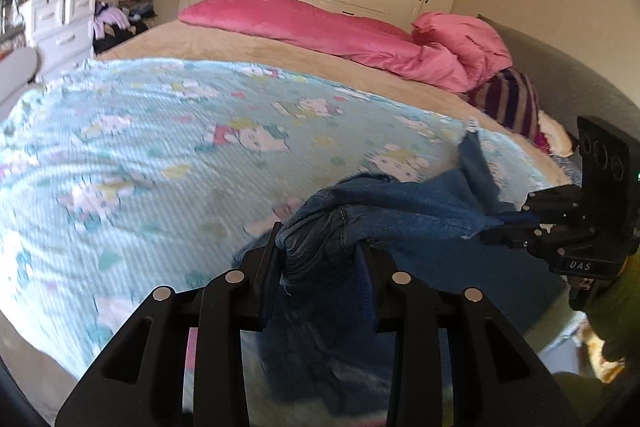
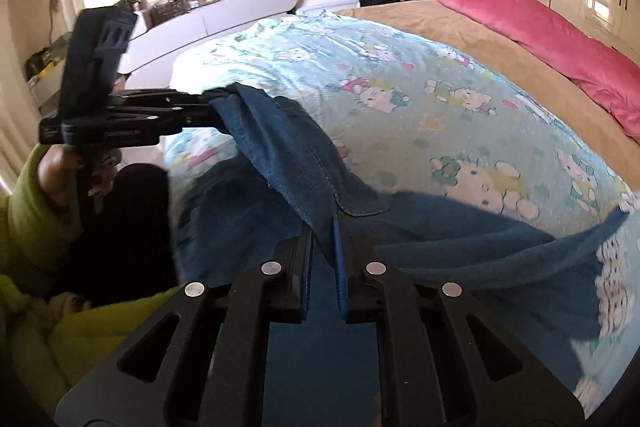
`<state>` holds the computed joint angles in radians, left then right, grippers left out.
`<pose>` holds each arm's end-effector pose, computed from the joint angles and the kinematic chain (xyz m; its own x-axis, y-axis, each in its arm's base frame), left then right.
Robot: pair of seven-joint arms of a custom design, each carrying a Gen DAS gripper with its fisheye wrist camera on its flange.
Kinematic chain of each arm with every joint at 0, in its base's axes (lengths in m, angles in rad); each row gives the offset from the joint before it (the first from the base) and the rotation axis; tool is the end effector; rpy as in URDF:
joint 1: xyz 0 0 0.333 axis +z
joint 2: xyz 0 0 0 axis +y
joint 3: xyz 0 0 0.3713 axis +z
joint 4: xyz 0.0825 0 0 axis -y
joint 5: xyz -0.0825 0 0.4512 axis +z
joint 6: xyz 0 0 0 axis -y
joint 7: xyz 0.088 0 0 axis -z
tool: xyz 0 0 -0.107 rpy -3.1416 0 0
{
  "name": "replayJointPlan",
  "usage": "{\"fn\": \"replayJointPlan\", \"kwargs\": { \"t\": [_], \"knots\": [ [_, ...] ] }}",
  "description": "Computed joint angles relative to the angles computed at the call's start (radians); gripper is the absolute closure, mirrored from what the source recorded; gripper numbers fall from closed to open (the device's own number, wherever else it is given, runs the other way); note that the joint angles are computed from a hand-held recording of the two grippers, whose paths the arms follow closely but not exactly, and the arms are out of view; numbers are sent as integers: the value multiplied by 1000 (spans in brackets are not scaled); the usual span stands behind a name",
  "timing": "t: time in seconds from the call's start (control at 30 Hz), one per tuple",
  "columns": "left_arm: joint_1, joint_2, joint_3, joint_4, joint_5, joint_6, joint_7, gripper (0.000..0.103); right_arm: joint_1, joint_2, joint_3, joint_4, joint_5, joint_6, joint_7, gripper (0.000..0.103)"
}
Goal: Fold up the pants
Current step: 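Lift the waistband with the left tool and lay the pants out flat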
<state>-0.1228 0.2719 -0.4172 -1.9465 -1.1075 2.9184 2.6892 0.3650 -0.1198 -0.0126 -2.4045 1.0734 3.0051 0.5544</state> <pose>0.6402 -0.2964 0.4187 -0.6231 -0.7501 0.2217 -0.6022 0.2791 -0.7480 0.5330 0.1279 0.4272 0.3869 -0.9138 -0.1232 -0.6815 -0.1934 -0.7058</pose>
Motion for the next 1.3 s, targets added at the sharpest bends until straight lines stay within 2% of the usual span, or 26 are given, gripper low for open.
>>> {"fn": "replayJointPlan", "kwargs": {
  "t": [0.1,0.23,0.37,0.53,0.7,0.83,0.93,1.03,1.1,1.17,1.23,1.27,1.3],
  "knots": [
    [8,-34,-1,-41,-37,-15,18,72,25,-44,13,-46,-2,4,-4,98],
    [-16,-71,26,-91,-41,-16,16,71,61,-65,1,-76,10,-48,3,98],
    [-40,-91,60,-128,5,-38,-37,69,69,-57,24,-108,-76,-24,74,98],
    [-48,-91,93,-159,91,-65,-158,59,91,-27,19,-110,-67,-29,88,96],
    [-35,-114,101,-199,115,-71,-202,52,98,-18,21,-111,-5,-33,34,95],
    [-39,-154,104,-228,77,-44,-200,55,95,-13,28,-110,29,-42,-14,94],
    [-52,-195,101,-235,-21,-9,-123,55,94,-9,30,-105,115,-73,-81,94],
    [-87,-204,106,-211,-76,-28,-65,55,86,-20,48,-113,130,-82,-98,91],
    [-116,-176,106,-187,-4,-49,-83,55,89,-41,44,-117,184,-91,-143,91],
    [-135,-140,109,-171,83,-36,-147,55,98,-75,43,-127,266,-57,-219,90],
    [-146,-104,120,-164,218,-29,-268,55,107,-83,41,-118,369,-13,-299,80],
    [-166,-84,142,-169,335,-10,-365,56,102,-81,44,-112,407,7,-321,77],
    [-168,-75,147,-172,384,0,-402,56,93,-74,52,-107,412,22,-316,71]
  ]
}}
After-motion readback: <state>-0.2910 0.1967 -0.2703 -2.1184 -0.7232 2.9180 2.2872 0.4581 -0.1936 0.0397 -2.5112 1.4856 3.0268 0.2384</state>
